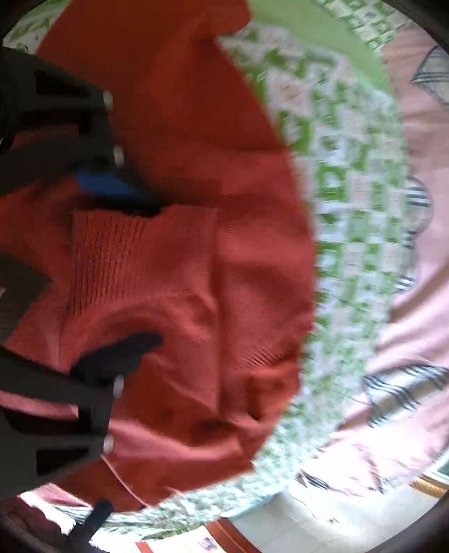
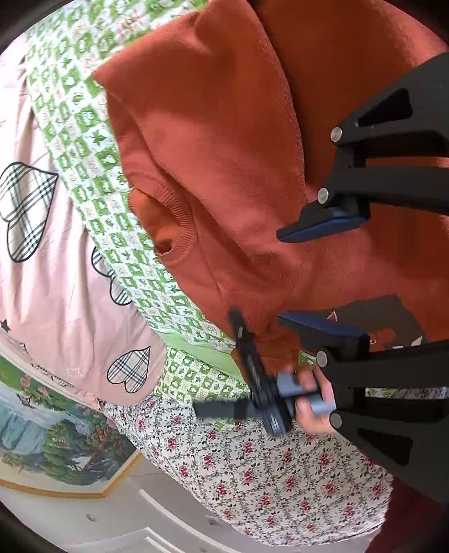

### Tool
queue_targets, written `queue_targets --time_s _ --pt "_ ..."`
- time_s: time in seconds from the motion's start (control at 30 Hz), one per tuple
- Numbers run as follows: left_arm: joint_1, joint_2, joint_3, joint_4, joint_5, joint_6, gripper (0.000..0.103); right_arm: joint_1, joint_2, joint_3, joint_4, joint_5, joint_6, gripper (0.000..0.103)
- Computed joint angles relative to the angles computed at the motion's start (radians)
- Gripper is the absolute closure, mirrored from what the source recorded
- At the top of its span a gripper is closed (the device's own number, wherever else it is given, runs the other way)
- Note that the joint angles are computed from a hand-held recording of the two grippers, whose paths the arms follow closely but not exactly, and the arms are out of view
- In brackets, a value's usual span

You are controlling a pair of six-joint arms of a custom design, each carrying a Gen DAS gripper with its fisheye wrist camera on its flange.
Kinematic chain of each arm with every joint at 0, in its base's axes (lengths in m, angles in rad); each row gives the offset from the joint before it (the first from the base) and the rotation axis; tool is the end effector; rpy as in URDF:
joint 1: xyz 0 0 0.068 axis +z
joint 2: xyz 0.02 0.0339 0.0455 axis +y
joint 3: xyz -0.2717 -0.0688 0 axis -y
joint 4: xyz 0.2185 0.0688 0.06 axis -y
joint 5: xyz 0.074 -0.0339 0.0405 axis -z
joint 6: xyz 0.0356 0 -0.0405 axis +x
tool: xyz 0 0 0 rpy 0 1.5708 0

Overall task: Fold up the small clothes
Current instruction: 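Grasp the other sweater sleeve with the left gripper, then fold the held sleeve across the sweater body with the left gripper, release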

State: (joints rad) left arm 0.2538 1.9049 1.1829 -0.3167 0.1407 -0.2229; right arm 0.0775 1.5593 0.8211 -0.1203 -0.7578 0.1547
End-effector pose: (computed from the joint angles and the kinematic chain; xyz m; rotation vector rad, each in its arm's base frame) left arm 0.3576 0.0876 0.1767 -0.5659 2.5408 -0.1724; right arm 0.2814 0.0464 0.2069 -0.2552 2.3445 1.0231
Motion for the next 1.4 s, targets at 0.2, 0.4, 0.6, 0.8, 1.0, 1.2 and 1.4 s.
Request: queue_targets --time_s 0.2,0.4,0.6,0.8,1.0,1.2,1.4 --pt "0.066 -0.198 -0.218 0.174 0.065 -0.016 0.096 -0.048 -0.032 -0.004 -0.026 0.012 -0.024 0.06" --pt "0.098 -0.297 -0.35 0.228 0.029 0.001 0.097 -0.105 -0.027 -0.002 -0.003 0.085 -0.029 0.06" --pt "0.12 -0.361 -0.482 0.321 0.026 -0.04 0.097 -0.177 0.079 0.192 -0.098 0.286 -0.097 0.043" --pt "0.103 -0.36 -0.473 0.31 0.027 -0.058 0.097 -0.162 0.404 0.576 -0.317 0.403 -0.201 0.036" --pt "0.081 -0.349 -0.458 0.302 0.008 -0.051 0.097 -0.168 0.494 0.66 -0.356 0.392 -0.272 0.092" --pt "-0.005 -0.275 -0.383 0.311 -0.045 -0.049 0.097 -0.201 0.435 0.623 -0.275 0.449 -0.278 0.093" --pt "0.058 -0.268 -0.43 0.325 0.013 -0.028 0.095 -0.198 0.479 0.578 -0.211 0.493 -0.271 0.093"
